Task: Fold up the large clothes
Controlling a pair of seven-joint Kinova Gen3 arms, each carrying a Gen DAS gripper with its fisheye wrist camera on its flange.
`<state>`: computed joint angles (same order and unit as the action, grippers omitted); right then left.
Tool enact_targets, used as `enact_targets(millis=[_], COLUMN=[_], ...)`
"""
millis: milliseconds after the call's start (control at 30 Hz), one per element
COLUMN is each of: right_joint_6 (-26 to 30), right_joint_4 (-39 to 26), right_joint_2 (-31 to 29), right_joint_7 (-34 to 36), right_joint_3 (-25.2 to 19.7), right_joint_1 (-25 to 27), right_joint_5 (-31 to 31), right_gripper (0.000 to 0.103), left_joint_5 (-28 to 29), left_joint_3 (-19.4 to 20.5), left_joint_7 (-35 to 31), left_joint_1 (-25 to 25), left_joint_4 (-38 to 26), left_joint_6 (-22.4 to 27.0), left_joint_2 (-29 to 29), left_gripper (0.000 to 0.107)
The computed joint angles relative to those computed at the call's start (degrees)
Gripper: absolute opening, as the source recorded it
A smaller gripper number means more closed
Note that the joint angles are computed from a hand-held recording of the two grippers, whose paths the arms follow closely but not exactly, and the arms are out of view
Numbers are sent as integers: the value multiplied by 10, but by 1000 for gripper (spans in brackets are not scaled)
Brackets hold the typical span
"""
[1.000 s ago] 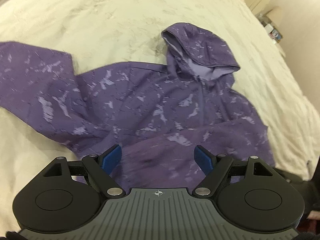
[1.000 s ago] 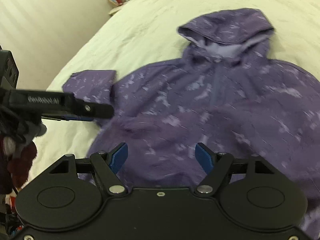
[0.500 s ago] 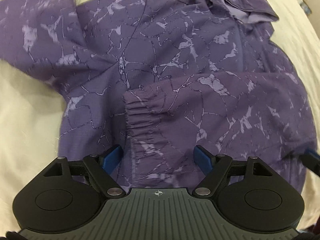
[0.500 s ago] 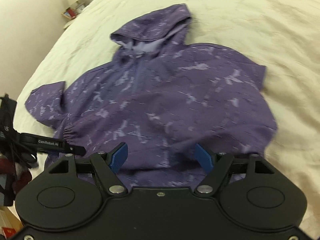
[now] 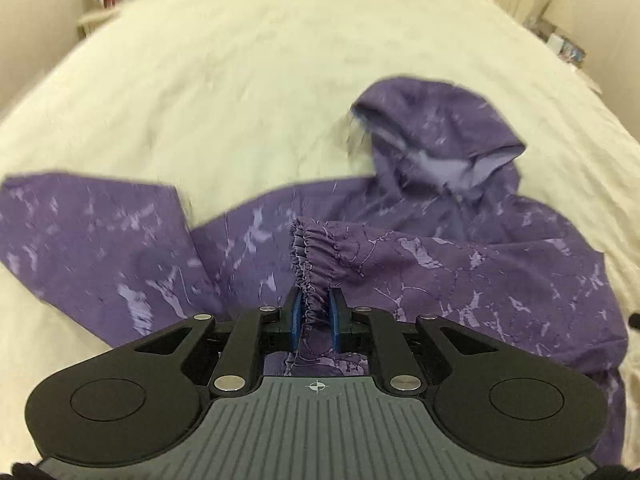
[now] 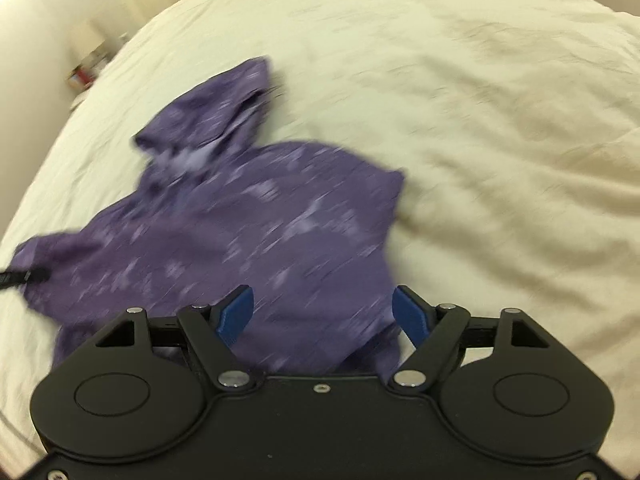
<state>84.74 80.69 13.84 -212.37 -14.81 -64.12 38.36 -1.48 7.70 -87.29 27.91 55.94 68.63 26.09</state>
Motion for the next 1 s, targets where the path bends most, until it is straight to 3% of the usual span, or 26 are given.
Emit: enact_targets(millis=[67,200,367,400,433,567,700,733,767,800,900,1000], right_joint_6=[-3,-58,-162,-180,-189,-157,-169,-153,-130,-112,-56,-42], right_joint_4=[12,66,128,135,135,116,116,106,92,84,66,53], right_joint_2=[-3,-28,-52,-54,-55,-47,-37,-29,-21,-22,-25,-22], right_joint_7=[12,-1,5,12,28,122,179,181,173,157,87,63], right_joint_3=[8,15,24,23,11,23,-14,-18,-13,4,30,1], right_joint_1=[20,68,121,130,147,175,234,228,212,188,112,96], right_joint_5=[-12,-34,-54,-57,-61,-95,-126,-118,-112,-108,-66,-62], right_gripper=[77,57,52,24,6,7,10,11,26,34,36,55], left_joint_5=[-13,-44,-21,-18,-12,53,27,25,26,28,32,29], left_joint_3=[-8,-22,-11,-10,-8,17,3,0,-1,-2,-1,-1], left_joint_7=[9,42,30,28,26,15,-3,0,6,9,8,7], left_joint_1=[6,19,-1,-2,-6,-42,-10,-7,-6,-8,-12,-11], left_joint_4=[0,-8,-15,-16,-19,-29,-29,-28,-28,-29,-24,-23], left_joint_6=[7,26,40,42,47,59,63,64,66,68,65,66], left_joint_2=[8,24,32,32,32,43,47,48,50,51,50,50], left_gripper=[14,14,14,14,14,16,16,16,16,16,16,16])
